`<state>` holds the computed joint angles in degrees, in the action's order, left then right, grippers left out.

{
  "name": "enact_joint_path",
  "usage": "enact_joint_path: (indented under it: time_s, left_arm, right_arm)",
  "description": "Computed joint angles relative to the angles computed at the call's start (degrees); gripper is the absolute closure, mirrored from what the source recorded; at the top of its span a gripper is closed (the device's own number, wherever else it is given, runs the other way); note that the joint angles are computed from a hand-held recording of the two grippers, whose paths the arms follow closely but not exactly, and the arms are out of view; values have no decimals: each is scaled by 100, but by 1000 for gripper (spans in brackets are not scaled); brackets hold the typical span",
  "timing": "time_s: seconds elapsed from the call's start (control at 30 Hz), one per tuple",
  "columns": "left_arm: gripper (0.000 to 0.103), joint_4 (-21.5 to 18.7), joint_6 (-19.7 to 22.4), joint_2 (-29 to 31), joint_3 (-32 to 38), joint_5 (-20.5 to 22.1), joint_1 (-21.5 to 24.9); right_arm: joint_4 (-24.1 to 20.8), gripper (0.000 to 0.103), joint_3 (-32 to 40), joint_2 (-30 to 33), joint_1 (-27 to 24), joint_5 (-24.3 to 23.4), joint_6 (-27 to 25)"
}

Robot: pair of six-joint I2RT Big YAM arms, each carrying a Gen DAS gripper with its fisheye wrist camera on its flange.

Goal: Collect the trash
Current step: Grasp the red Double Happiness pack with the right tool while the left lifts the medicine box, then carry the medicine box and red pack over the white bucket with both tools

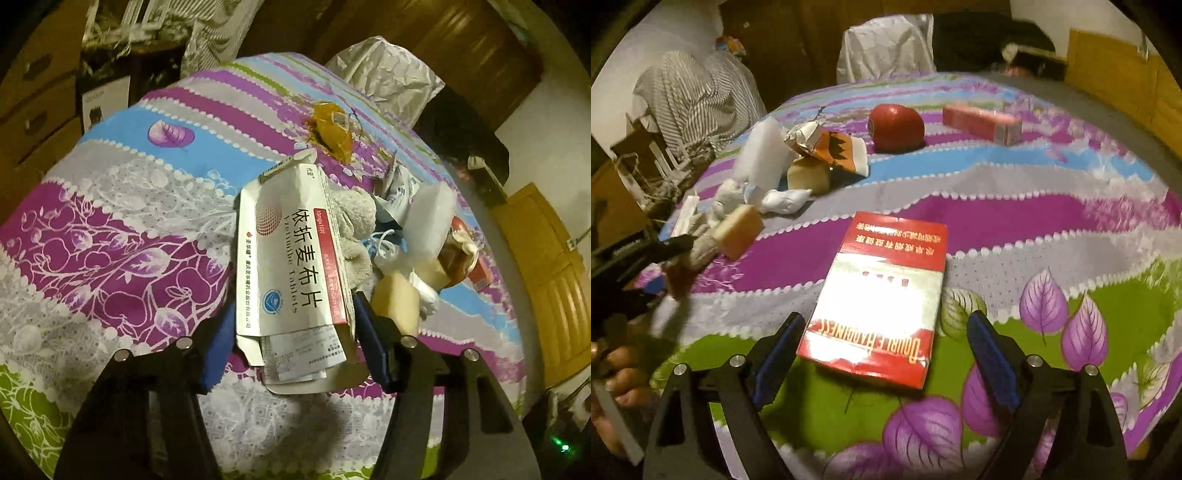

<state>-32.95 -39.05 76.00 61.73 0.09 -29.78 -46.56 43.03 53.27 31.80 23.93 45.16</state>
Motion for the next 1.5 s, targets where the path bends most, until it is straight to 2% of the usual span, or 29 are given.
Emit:
enact_joint_path:
  time_s: [0.03,0.07,0.13,0.2,0.47,0.63,0.77,0.87,1.07,1.23,1.4,1.5]
  left_arm:
    - [48,50,2,-3,-16,12,11]
    - [50,106,-25,-48,-63,75,36]
    - [52,148,-76,-128,-132,139,59]
    - [53,116,-110,-233,-199,94,42]
    - [53,-351,52,-1165,-545,-727,-212]
    - [53,-988,190,-1647,-626,-1532,-493]
    - [53,-1506,204,-1839,-670,-2353,-943]
    - [53,-1777,168,-1917,-731,-2691,-1170]
    - [53,-2240,59,-2131,-796,-3325,-1457]
    - [52,-2491,119,-2546,-746,-3798,-1417]
    - [52,-2733,430,-3214,-718,-4272,-972]
    - [52,-2829,762,-3655,-734,-4251,-339]
  right_arm:
    - [49,39,-44,-40,-40,20,-18]
    - [86,44,-108,-137,-101,3,-44]
    - [350,45,-300,-403,-329,-364,-210]
    - [448,45,-393,-570,-379,-482,-266]
    - [449,45,-459,-1061,-173,-626,-425]
    - [391,45,-368,-1190,202,-546,-482]
    - [343,45,-350,-1169,511,-482,-416]
    - [309,45,-348,-1110,819,-367,-352]
    - [295,45,-177,-868,1514,-74,-354]
    - [593,45,322,-470,1853,-94,-696]
    - [1133,45,1328,461,2070,-580,-1352]
    - [1296,45,2061,1159,2223,-901,-1628]
